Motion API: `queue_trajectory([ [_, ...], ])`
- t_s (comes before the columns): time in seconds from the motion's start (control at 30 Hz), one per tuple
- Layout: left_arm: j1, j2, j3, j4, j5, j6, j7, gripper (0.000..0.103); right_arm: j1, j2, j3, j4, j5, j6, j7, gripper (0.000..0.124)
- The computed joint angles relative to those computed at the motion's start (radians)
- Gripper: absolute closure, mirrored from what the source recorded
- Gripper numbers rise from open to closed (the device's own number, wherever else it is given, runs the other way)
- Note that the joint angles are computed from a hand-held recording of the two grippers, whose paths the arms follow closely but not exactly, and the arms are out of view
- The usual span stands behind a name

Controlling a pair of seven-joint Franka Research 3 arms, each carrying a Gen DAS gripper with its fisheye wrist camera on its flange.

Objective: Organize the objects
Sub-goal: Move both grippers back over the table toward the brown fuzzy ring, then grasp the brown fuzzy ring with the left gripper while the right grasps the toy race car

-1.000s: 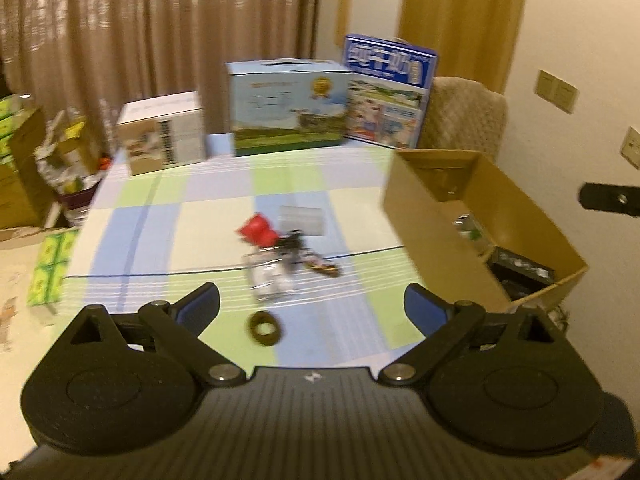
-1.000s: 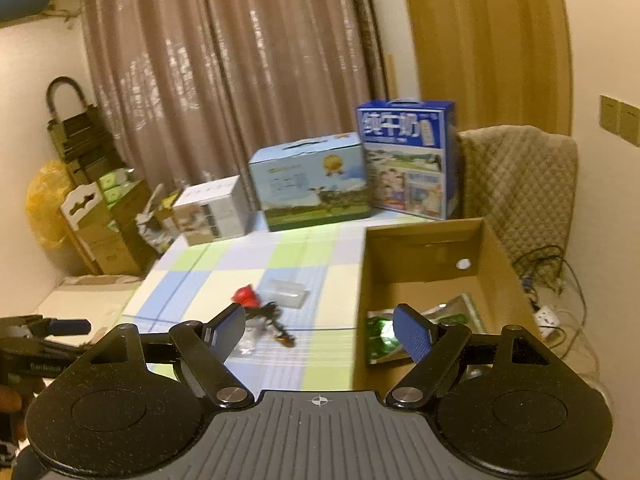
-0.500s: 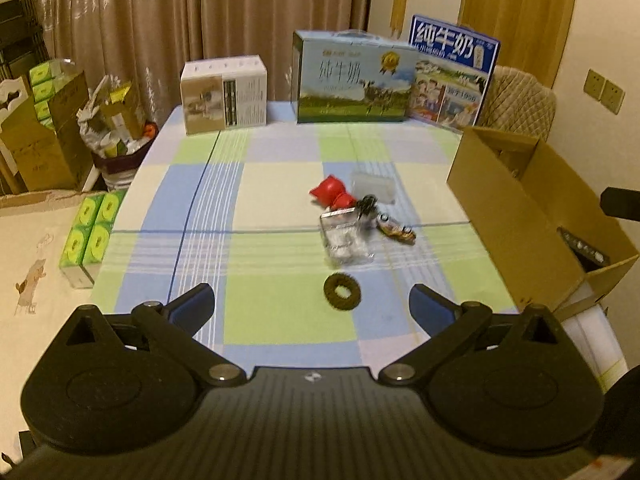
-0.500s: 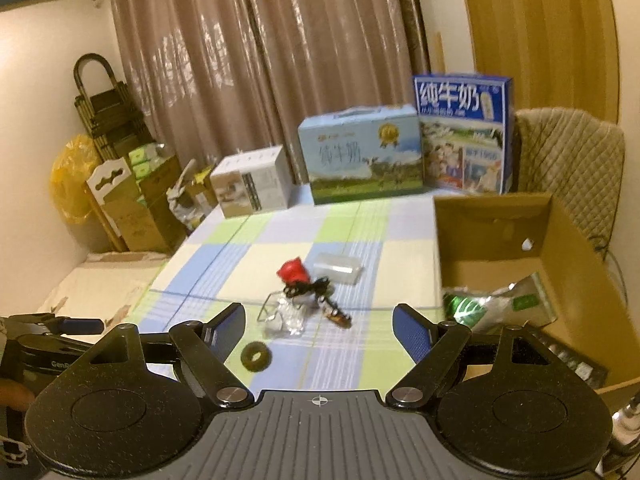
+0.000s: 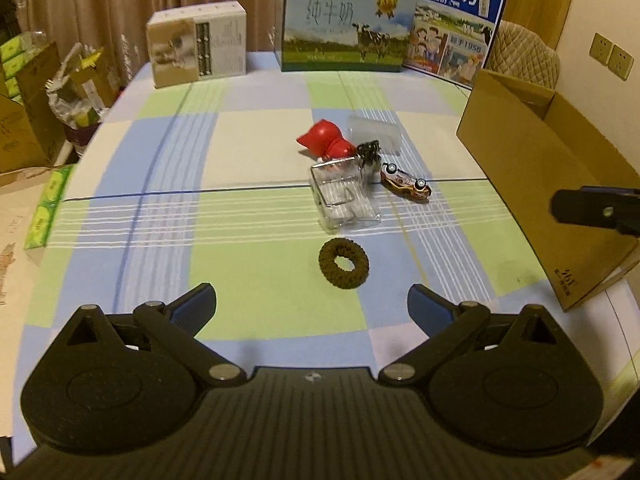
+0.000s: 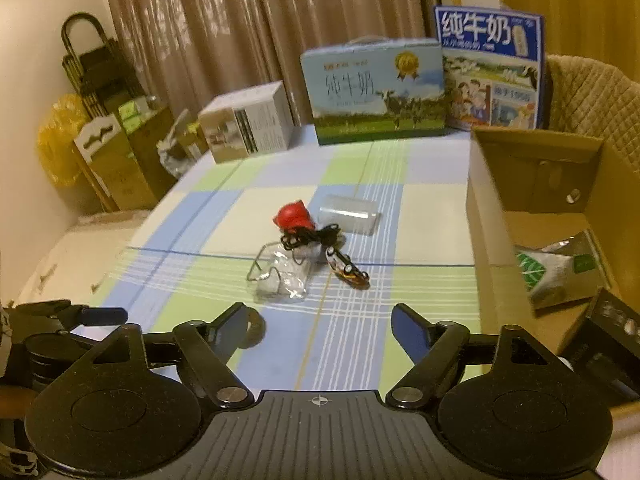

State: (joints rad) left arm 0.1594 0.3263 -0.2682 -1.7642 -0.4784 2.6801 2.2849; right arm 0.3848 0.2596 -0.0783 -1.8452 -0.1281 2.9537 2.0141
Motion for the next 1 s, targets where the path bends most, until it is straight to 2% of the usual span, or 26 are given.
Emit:
queue_trajectory([
  [0.17,0.006,0.082,-0.035,0.062,0.001,0.003,0.064,0.011,-0.024,0.104,0.019,0.105,0.054,-0.061,-0.063,0.068],
  [0.27,0.008,0.138,-0.052,0.110,0.016,-0.005,0.083,0.015,-0.023,0.155,0.011,0.171,0.065,-0.097,-0.083,0.072],
  [0.43,0.009,0.203,-0.071,0.175,0.043,-0.015,0.066,0.023,0.001,0.238,-0.030,0.282,0.027,-0.131,-0.103,0.072],
  [0.53,0.012,0.232,-0.083,0.203,0.057,-0.017,0.065,0.033,-0.010,0.275,-0.026,0.332,0.041,-0.159,-0.119,0.072],
  [0.9,0.014,0.287,-0.104,0.261,0.099,-0.057,0.077,0.048,-0.036,0.336,-0.012,0.420,0.080,-0.227,-0.165,0.072],
  [0.97,0.003,0.292,-0.094,0.268,0.112,-0.056,0.060,0.060,-0.039,0.345,-0.010,0.432,0.087,-0.234,-0.171,0.072],
  [1.0,0.001,0.293,-0.091,0.268,0.117,-0.053,0.053,0.063,-0.041,0.349,-0.008,0.437,0.090,-0.236,-0.175,0.072],
])
